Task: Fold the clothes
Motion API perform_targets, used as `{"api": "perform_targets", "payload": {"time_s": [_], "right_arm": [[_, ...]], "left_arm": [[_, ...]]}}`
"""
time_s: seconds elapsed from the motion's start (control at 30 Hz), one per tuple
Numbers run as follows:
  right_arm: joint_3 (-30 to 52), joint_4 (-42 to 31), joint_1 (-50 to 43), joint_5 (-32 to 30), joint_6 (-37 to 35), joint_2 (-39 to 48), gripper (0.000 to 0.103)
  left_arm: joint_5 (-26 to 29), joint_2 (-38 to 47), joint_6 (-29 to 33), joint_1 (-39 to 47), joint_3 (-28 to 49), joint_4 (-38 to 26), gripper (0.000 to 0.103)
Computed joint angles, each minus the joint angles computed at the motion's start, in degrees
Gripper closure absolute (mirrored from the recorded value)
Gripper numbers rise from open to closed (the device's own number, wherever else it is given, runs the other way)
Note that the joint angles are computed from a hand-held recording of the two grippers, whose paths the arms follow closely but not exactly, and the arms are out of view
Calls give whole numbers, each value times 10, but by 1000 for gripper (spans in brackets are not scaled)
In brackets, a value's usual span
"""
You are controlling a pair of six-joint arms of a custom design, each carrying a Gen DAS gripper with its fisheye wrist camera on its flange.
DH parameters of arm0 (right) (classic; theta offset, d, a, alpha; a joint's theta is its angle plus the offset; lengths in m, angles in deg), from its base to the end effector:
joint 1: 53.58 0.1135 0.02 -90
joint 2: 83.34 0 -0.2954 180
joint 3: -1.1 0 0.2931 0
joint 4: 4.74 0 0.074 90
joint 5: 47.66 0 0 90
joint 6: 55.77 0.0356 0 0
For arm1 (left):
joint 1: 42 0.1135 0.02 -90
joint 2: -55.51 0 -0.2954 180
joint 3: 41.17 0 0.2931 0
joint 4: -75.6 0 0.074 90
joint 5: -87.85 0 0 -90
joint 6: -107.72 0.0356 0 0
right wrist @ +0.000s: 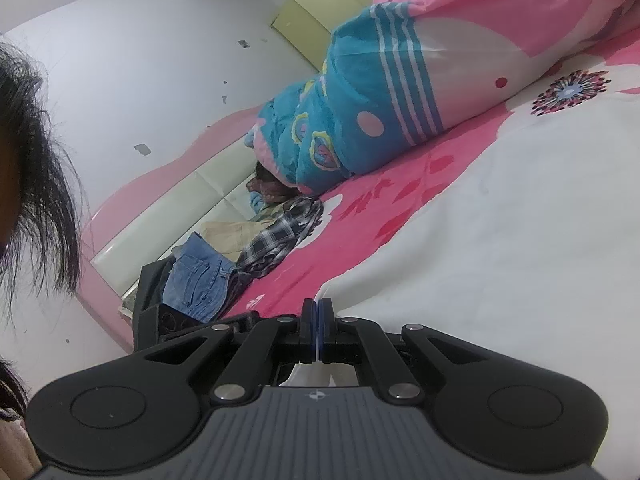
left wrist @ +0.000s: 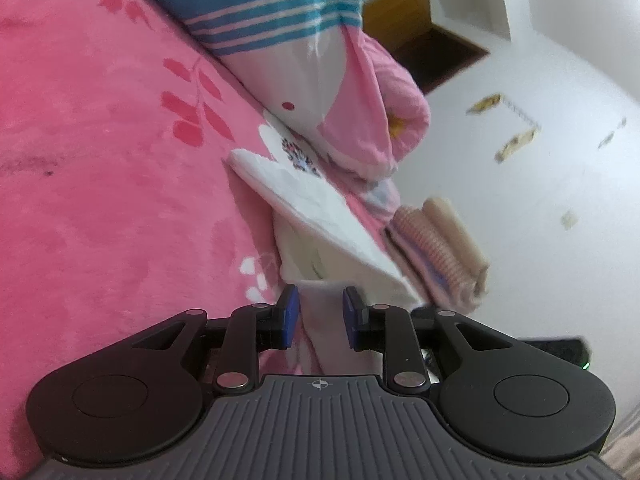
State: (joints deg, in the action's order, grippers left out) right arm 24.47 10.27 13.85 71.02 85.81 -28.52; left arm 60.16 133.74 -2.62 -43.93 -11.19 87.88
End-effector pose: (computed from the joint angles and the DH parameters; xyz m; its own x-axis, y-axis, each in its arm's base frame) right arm 0.0928 0.1788 0.1722 -0.5638 0.4344 -0.7024 -0.3085 0.6781 0.6670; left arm 0.2270 -0.0392 0.1308 -0.8048 -0.1345 -0.5781 0.4822 0.4197 -0.7690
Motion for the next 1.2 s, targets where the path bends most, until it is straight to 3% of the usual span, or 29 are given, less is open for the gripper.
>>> {"api": "perform_targets", "payload": {"time_s": [0.43,0.6,0.8,0.97,1.1,1.2], "right_arm": [[7,-9,-16,-35,-1,6,103],[18,-19,-27,-53,2,17,102],[35,-13,-63,-109,22,60,101],[66,7,-97,-187,39,133,98],[76,-9,-78,-161,33,122,91],[51,-24,-57,-110,34,47,85]], "left_arm": [[-108,-86,198,-64,12,-161,80],[-83,-74,202,-40,26,-189,80],[-28,-91,192,68,33,-260,80],[10,-100,133,132,30,-240,77],[28,-138,116,158,19,-250,76],[32,-178,118,153,11,-268,76]]}}
